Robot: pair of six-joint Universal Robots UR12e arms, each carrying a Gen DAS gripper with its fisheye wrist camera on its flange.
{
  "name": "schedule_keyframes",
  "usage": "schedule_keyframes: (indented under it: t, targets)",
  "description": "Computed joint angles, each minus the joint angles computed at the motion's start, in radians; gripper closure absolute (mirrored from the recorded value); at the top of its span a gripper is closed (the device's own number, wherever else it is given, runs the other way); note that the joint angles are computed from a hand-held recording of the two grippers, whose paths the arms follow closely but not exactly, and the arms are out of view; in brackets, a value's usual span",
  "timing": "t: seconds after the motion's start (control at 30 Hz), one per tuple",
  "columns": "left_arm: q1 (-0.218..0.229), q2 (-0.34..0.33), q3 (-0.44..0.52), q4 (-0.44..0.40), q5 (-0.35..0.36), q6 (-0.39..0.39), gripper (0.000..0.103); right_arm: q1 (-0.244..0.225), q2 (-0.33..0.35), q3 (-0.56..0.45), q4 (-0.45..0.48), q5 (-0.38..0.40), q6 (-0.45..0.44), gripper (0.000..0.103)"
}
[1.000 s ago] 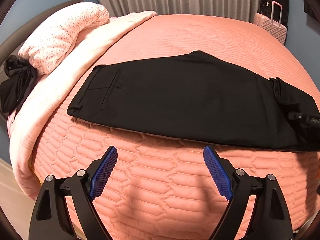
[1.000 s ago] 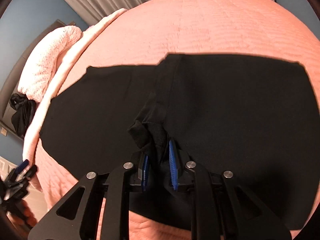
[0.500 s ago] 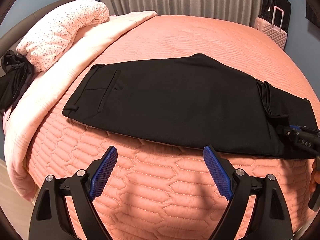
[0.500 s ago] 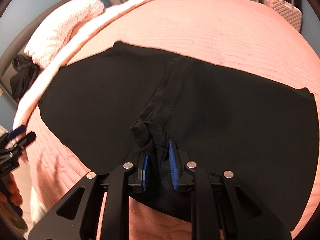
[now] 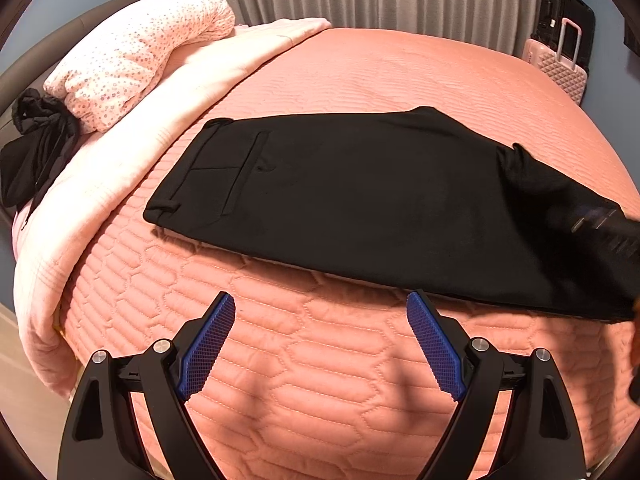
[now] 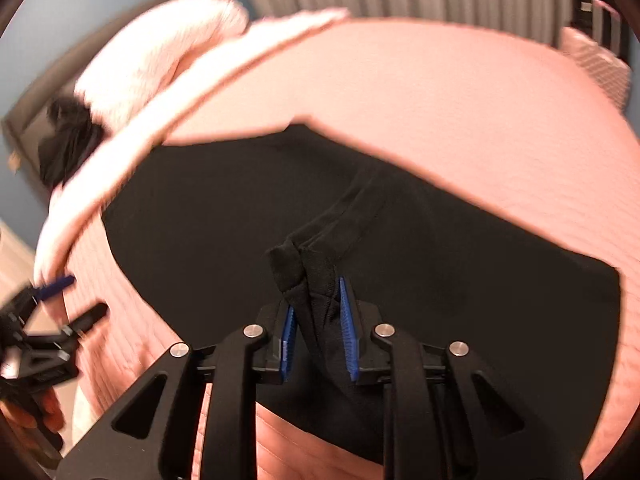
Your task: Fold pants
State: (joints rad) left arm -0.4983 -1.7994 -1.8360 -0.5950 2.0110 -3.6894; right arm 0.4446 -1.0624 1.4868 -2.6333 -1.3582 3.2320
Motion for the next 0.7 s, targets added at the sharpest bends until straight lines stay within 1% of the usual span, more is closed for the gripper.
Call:
schedule_keyframes:
  t: [0.03,0.07,0.1,0.13,0.17,0.2,0.23,0.3,0.33,0.37,0.4,0.43,0.47,0.53,0.6,0.63,0.67,0.7]
  targets:
    - [0.004,0.002,-0.004,0.003,0.000,-0.003,0.017,0.007,0.019,-0.019,0.049,-0.001,-0.013,0.077]
    - [0.008,0.005,-0.007,0.007,-0.003,-0.005,0.017,0.014,0.033,-0.023,0.060,-0.011,-0.021,0.070]
    - [0.014,0.007,-0.012,0.008,-0.008,-0.006,0.017,0.019,0.032,-0.014,0.028,-0.024,-0.029,0.048]
    - [0.024,0.012,-0.019,0.014,-0.020,-0.008,0.017,0.023,0.025,-0.007,0.010,-0.021,-0.036,0.033]
    - [0.032,0.016,-0.026,0.021,-0.029,-0.012,0.017,0.031,0.016,-0.009,0.034,-0.047,-0.031,0.012]
    - [0.047,0.022,-0.038,0.030,-0.042,-0.022,0.017,0.037,0.005,0.002,0.021,-0.070,-0.028,0.010]
    - [0.061,0.027,-0.048,0.042,-0.055,-0.031,0.017,0.041,-0.015,0.031,-0.024,-0.079,-0.047,0.010]
    - [0.104,0.036,-0.076,0.084,-0.103,-0.055,0.017,0.052,-0.050,0.065,-0.053,-0.124,-0.091,0.010]
    - [0.126,0.038,-0.088,0.107,-0.127,-0.070,0.017,0.057,-0.072,0.089,-0.069,-0.155,-0.105,0.010]
    - [0.152,0.039,-0.103,0.152,-0.167,-0.074,0.017,0.058,-0.092,0.111,-0.082,-0.170,-0.109,0.010]
    - [0.172,0.038,-0.112,0.179,-0.198,-0.083,0.017,0.058,-0.113,0.131,-0.089,-0.185,-0.108,0.010]
    - [0.196,0.036,-0.120,0.205,-0.234,-0.099,0.017,0.058,-0.128,0.145,-0.089,-0.199,-0.103,0.010]
    - [0.228,0.031,-0.133,0.255,-0.294,-0.117,0.017,0.056,-0.148,0.166,-0.091,-0.212,-0.097,0.010]
    - [0.264,0.017,-0.147,0.320,-0.342,-0.172,0.017,0.056,-0.172,0.187,-0.082,-0.228,-0.078,0.010]
    - [0.297,0.002,-0.151,0.348,-0.390,-0.220,0.017,0.055,-0.192,0.206,-0.065,-0.239,-0.069,0.010]
    - [0.316,-0.009,-0.158,0.385,-0.429,-0.247,0.017,0.056,-0.202,0.214,-0.061,-0.248,-0.066,0.010]
    - [0.326,-0.015,-0.160,0.400,-0.443,-0.269,0.018,0.058,-0.209,0.219,-0.058,-0.255,-0.064,0.010]
    - [0.332,-0.021,-0.162,0.428,-0.441,-0.288,0.018,0.060,-0.211,0.217,-0.048,-0.260,-0.059,0.010]
